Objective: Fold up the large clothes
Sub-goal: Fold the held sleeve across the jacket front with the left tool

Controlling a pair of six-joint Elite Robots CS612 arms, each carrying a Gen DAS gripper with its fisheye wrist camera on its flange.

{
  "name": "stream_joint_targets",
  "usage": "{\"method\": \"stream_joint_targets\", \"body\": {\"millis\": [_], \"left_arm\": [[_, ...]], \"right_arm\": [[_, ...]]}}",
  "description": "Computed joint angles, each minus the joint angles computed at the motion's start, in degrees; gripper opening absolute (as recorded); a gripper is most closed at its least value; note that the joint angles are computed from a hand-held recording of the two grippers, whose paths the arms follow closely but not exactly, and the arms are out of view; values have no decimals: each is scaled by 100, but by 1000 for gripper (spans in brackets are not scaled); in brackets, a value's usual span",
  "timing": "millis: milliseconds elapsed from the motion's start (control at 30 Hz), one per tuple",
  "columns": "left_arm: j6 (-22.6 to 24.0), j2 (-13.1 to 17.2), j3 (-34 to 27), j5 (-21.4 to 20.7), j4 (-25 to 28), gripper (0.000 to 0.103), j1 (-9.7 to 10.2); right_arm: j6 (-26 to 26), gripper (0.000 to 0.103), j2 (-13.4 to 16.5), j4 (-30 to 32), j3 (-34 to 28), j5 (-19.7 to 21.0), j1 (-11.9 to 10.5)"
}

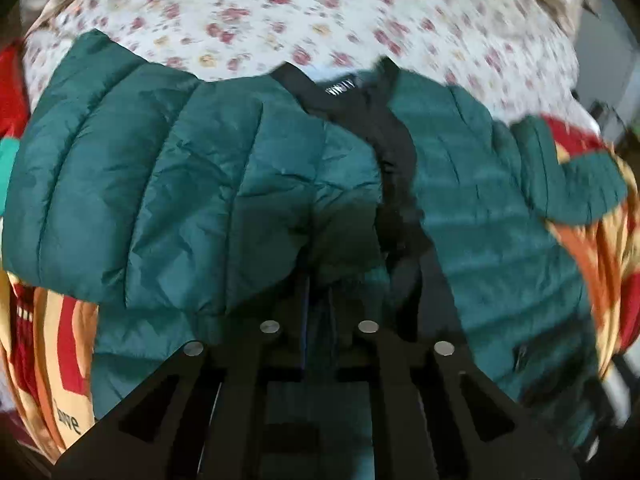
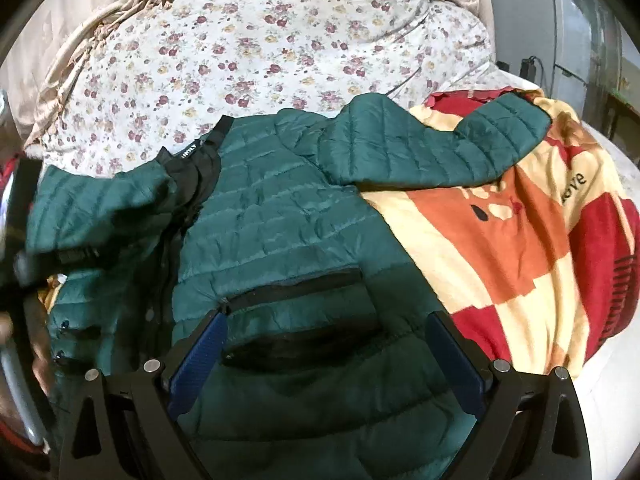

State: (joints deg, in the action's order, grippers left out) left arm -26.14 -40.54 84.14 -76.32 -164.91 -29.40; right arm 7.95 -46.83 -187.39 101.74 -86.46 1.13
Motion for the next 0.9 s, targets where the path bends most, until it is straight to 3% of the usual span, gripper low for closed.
{"method": "stream_joint_targets", "body": {"millis": [133, 267, 400, 500, 633, 700, 733, 767, 800, 900], "left_arm": [[345, -140, 392, -157, -622, 12, -52], [296, -381, 939, -451, -1291, 40, -98], [198, -590, 1515, 175, -1940, 66, -275], [37, -651, 1741, 566, -2106, 68, -343], [-191, -649, 1867, 676, -2140, 68, -329], [-286, -659, 1915, 783, -2069, 68, -330], [-302, -661, 1938, 852, -2052, 68, -334], [-312, -659, 1956, 901, -2062, 68, -335], [-328, -672, 2001, 947, -2090, 67, -338], [-367, -685, 2064, 1009, -2153, 67, -327]], "right_arm": [[104, 98, 6, 369, -171, 806, -117], [169, 98, 61, 871, -452, 1438, -160], [59, 98, 203, 1171, -823, 1744, -73], [-112, 98, 421, 1345, -1245, 1981, 55], [-138, 98, 839, 2059, -2028, 2430, 230], [-101, 97, 1083, 2576, -2486, 2462, 339], [-78, 94, 1160, 2751, -2631, 2422, 375], [-47, 79, 1258, 2937, -2807, 2348, 423], [-83, 51, 1325, 3122, -2945, 2256, 465], [-66, 22, 1351, 3368, -3088, 2188, 477]]}}
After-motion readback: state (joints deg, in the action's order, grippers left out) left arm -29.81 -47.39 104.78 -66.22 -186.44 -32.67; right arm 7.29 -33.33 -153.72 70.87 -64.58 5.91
